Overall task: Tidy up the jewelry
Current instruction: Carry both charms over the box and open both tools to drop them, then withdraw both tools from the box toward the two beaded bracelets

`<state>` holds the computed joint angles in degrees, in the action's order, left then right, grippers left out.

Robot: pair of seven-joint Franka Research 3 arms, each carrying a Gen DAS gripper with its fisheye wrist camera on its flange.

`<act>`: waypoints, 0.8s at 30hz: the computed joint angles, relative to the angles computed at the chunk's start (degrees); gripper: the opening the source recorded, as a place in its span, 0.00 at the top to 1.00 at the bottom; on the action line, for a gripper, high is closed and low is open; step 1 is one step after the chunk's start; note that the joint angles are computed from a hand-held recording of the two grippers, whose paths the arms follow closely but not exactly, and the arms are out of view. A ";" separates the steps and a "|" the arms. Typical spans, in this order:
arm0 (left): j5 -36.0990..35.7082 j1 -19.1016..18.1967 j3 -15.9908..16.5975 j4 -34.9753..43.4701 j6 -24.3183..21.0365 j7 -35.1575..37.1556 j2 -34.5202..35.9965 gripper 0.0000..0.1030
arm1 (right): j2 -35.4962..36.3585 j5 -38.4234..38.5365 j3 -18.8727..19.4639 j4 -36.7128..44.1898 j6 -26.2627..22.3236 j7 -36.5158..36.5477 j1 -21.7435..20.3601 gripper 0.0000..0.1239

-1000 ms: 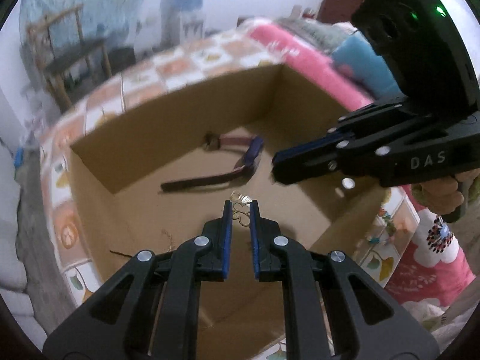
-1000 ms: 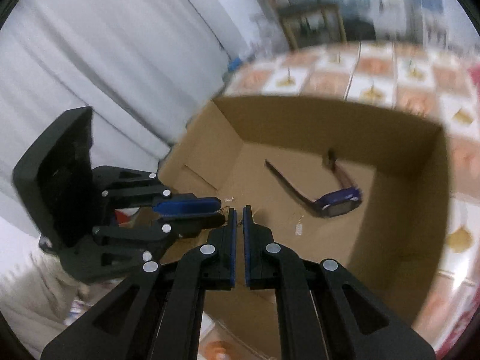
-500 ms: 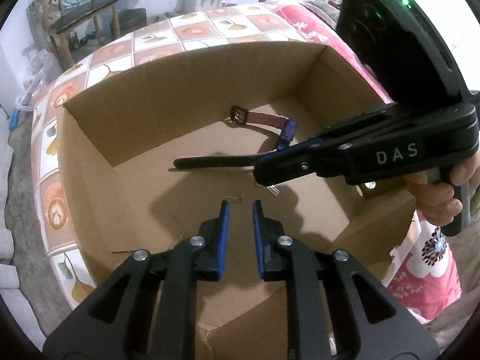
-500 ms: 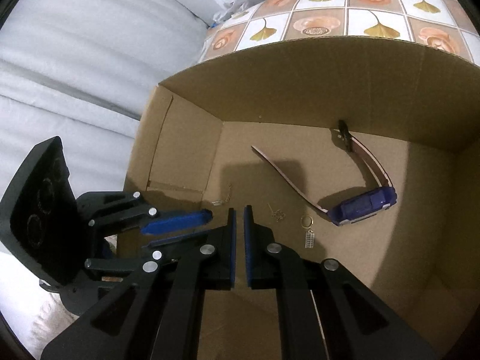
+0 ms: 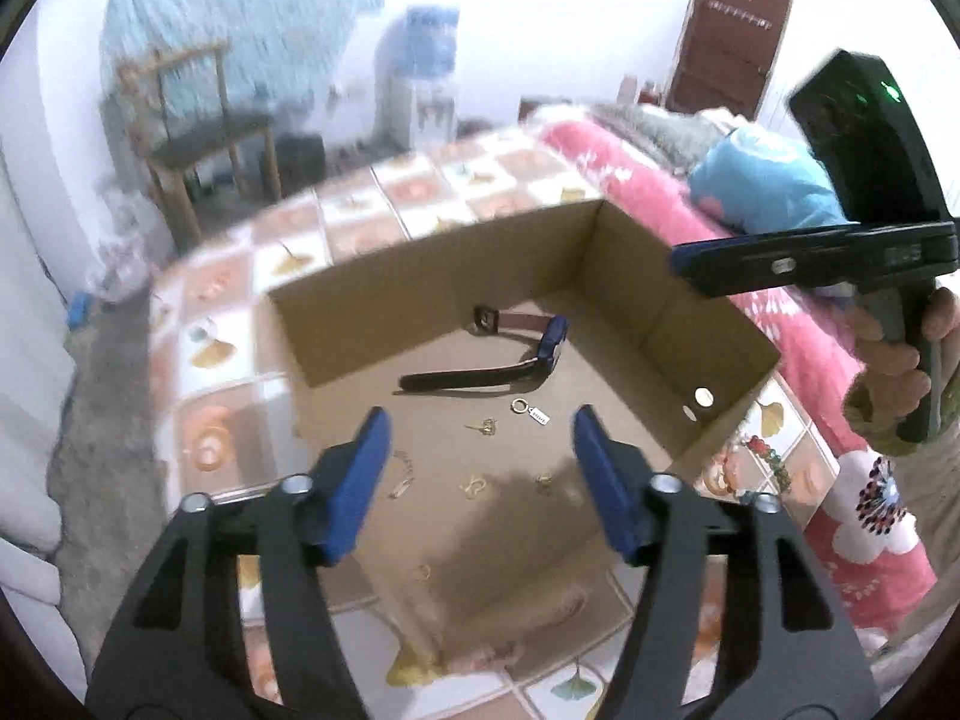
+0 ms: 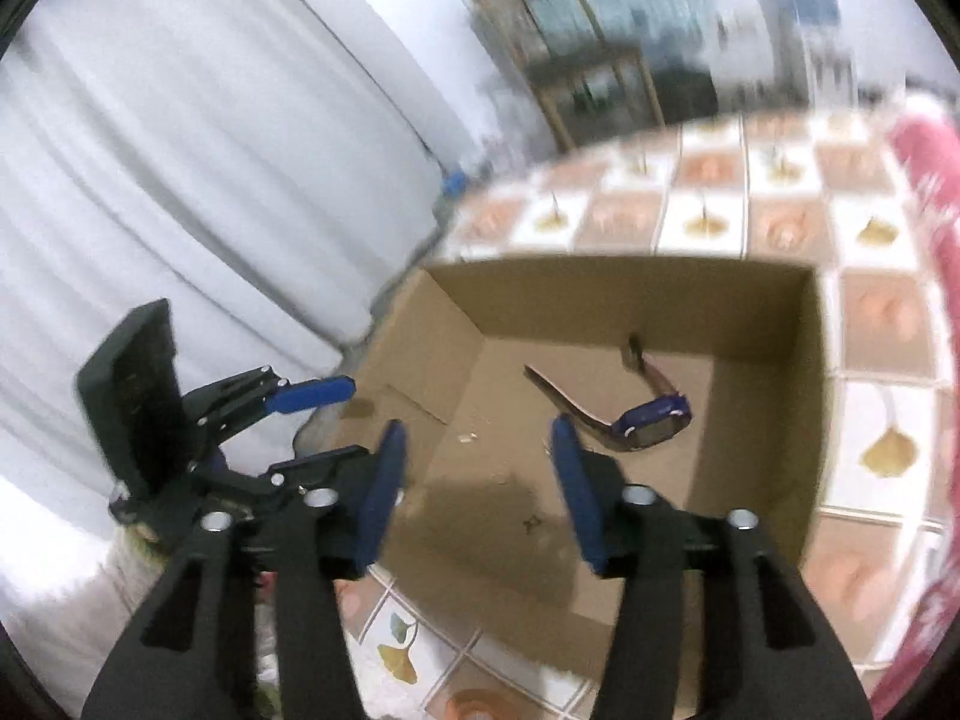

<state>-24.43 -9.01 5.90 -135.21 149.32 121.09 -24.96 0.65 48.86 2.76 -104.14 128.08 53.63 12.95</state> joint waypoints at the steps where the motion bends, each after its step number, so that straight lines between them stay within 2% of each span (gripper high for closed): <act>1: 0.54 0.60 -0.64 -2.55 1.85 -0.32 -2.52 0.38 | -4.05 1.53 -0.02 -4.69 2.02 -2.40 -0.06 0.52; 5: 2.41 0.85 -0.06 -11.91 6.00 -2.84 -11.85 0.33 | -14.43 4.31 -0.82 -18.11 8.58 -6.02 1.72 0.46; 8: 4.86 2.27 -0.21 -18.33 7.53 -6.96 -17.33 0.31 | -20.13 5.01 -1.41 -26.60 11.96 -5.51 3.25 0.46; 12: 7.11 3.19 -0.12 -24.12 9.07 -12.28 -20.52 0.31 | -21.49 8.55 -2.93 -32.33 12.00 -1.66 5.40 0.46; 17: 10.95 3.87 -2.87 -29.53 15.08 -18.51 -19.63 0.31 | -19.68 8.72 -1.79 -35.17 13.27 5.58 6.22 0.46; 19: 12.48 3.46 -4.01 -30.72 17.61 -20.53 -18.49 0.32 | -19.55 5.91 -0.13 -36.27 16.04 8.46 6.23 0.46; 22: 13.82 -0.58 -2.56 -32.16 21.18 -20.90 -17.13 0.32 | -19.77 -2.18 2.58 -37.69 20.58 14.35 6.02 0.46; 24: 16.00 -0.74 -3.68 -32.37 21.89 -22.00 -16.12 0.37 | -20.24 -8.33 4.03 -38.80 23.49 18.40 5.66 0.46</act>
